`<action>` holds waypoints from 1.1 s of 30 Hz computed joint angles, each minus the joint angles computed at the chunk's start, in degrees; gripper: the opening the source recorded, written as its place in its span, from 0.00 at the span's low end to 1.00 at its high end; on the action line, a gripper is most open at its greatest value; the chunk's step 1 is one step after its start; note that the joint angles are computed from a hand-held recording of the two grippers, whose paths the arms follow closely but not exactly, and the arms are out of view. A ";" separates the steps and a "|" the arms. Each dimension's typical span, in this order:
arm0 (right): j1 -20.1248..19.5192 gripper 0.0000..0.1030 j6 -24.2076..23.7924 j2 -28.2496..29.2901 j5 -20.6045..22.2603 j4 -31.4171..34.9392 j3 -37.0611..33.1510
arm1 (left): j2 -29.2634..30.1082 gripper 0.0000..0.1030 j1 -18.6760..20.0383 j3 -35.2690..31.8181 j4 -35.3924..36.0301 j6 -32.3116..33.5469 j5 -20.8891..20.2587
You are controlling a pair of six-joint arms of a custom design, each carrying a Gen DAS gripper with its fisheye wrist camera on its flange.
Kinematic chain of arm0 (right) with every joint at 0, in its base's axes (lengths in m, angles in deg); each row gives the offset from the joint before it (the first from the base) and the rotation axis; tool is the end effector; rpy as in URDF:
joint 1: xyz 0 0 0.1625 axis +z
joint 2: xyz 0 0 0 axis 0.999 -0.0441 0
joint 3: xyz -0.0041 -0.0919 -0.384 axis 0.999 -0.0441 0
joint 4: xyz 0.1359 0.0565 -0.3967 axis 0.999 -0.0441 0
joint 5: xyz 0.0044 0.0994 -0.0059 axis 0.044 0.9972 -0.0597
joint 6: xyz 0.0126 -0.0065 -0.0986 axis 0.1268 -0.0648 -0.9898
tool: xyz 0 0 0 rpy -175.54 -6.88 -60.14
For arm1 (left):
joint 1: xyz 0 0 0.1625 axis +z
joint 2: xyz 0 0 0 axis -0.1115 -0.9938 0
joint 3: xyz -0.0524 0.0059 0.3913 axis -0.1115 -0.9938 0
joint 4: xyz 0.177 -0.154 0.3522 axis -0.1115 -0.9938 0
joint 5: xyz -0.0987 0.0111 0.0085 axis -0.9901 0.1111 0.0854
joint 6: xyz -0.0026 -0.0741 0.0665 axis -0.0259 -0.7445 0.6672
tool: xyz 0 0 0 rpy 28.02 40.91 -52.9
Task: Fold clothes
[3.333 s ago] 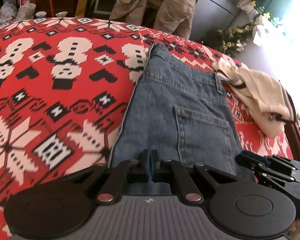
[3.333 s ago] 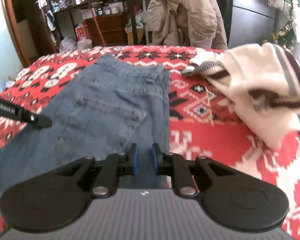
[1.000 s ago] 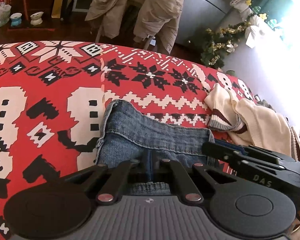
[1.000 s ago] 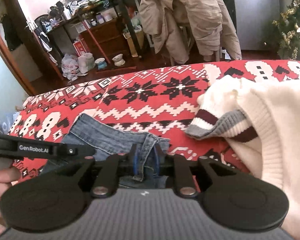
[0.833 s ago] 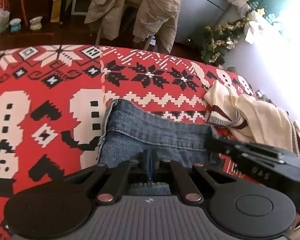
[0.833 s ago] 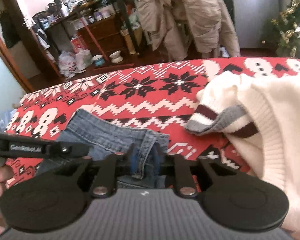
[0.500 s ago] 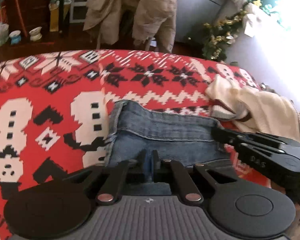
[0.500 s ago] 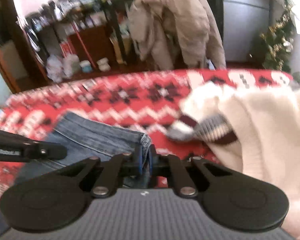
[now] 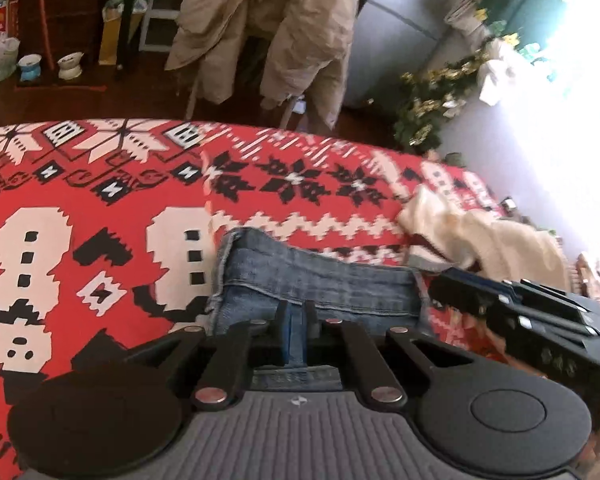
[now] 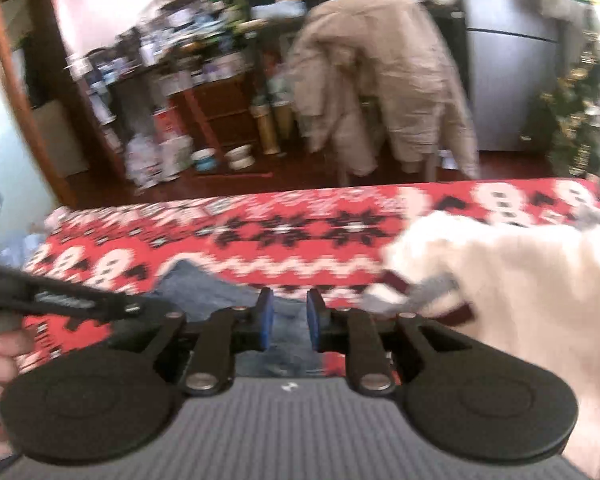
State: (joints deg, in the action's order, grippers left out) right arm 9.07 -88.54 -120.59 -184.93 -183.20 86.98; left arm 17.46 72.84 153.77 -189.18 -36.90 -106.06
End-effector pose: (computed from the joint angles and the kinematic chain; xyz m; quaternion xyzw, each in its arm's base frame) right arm 0.1785 -0.5737 0.0622 0.2651 -0.8958 0.3128 0.1713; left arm -0.0532 -0.5647 0.1575 0.1361 0.9464 -0.2367 0.1725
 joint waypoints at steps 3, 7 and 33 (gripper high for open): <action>0.98 0.14 -1.25 2.68 -0.94 4.81 -3.22 | 1.82 0.03 0.83 -1.95 1.67 -1.03 0.04; 0.58 0.03 -1.53 7.30 -4.03 5.46 -7.47 | 3.32 0.03 0.75 -3.03 1.70 0.13 1.02; 2.31 0.06 2.46 3.47 0.43 9.60 -2.68 | -7.03 0.03 -0.65 3.81 3.45 -1.08 -3.48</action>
State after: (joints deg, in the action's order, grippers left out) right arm 11.39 -86.08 -117.12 -184.49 -173.60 84.31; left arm 10.43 72.20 157.58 -185.73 -37.98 -109.54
